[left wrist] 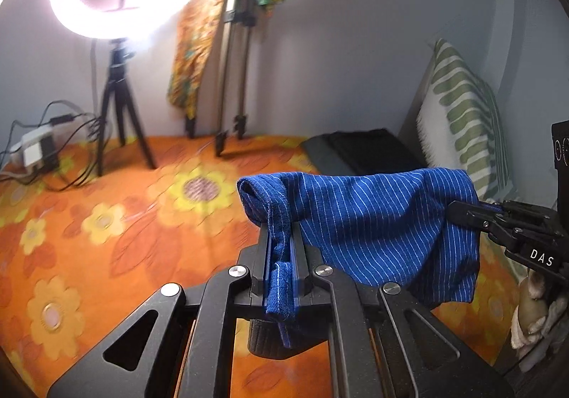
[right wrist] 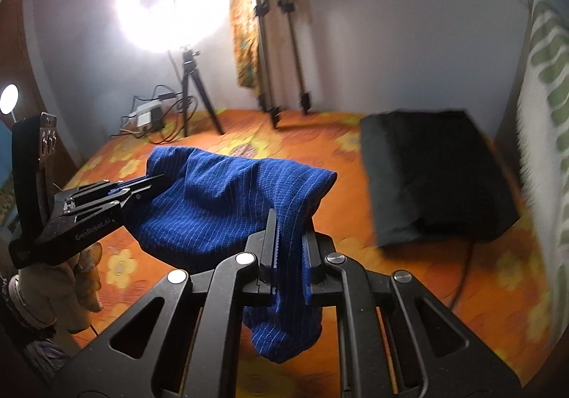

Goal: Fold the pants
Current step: 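Carry the folded briefs with both tools onto the black garment stack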

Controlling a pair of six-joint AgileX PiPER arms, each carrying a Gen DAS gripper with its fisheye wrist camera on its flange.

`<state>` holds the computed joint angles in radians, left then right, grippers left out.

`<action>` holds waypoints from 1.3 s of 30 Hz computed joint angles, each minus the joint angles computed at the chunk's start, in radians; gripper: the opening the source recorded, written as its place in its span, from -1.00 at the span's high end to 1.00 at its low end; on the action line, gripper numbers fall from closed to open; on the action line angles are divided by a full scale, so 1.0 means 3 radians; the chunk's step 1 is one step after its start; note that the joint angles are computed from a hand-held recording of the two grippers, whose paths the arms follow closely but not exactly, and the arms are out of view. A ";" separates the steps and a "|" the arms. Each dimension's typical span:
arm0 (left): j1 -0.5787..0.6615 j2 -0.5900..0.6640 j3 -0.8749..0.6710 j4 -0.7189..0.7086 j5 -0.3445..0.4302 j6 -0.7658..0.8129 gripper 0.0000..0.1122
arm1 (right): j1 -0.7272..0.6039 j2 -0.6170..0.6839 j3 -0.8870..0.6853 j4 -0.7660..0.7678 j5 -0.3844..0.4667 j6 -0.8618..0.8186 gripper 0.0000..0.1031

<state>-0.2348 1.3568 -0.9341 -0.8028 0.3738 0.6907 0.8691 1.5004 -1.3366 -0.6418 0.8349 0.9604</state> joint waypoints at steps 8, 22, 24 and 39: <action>-0.0595 0.0551 -0.0592 0.0514 -0.0375 -0.0748 0.88 | -0.0677 -0.0176 -0.0108 0.0367 0.0083 -0.0876 0.80; -0.1197 0.1635 -0.2058 0.2276 -0.0130 -0.2564 0.88 | -0.1812 -0.0070 -0.0292 0.0917 -0.0144 -0.1971 0.80; -0.1237 0.1801 -0.2303 0.2397 -0.0059 -0.2705 0.88 | -0.1942 0.0039 -0.0385 0.1007 -0.0180 -0.2112 0.80; -0.1300 0.2943 -0.3878 0.2760 0.0535 -0.3257 0.88 | -0.2758 0.1009 -0.1201 0.2042 -0.0302 -0.3284 0.80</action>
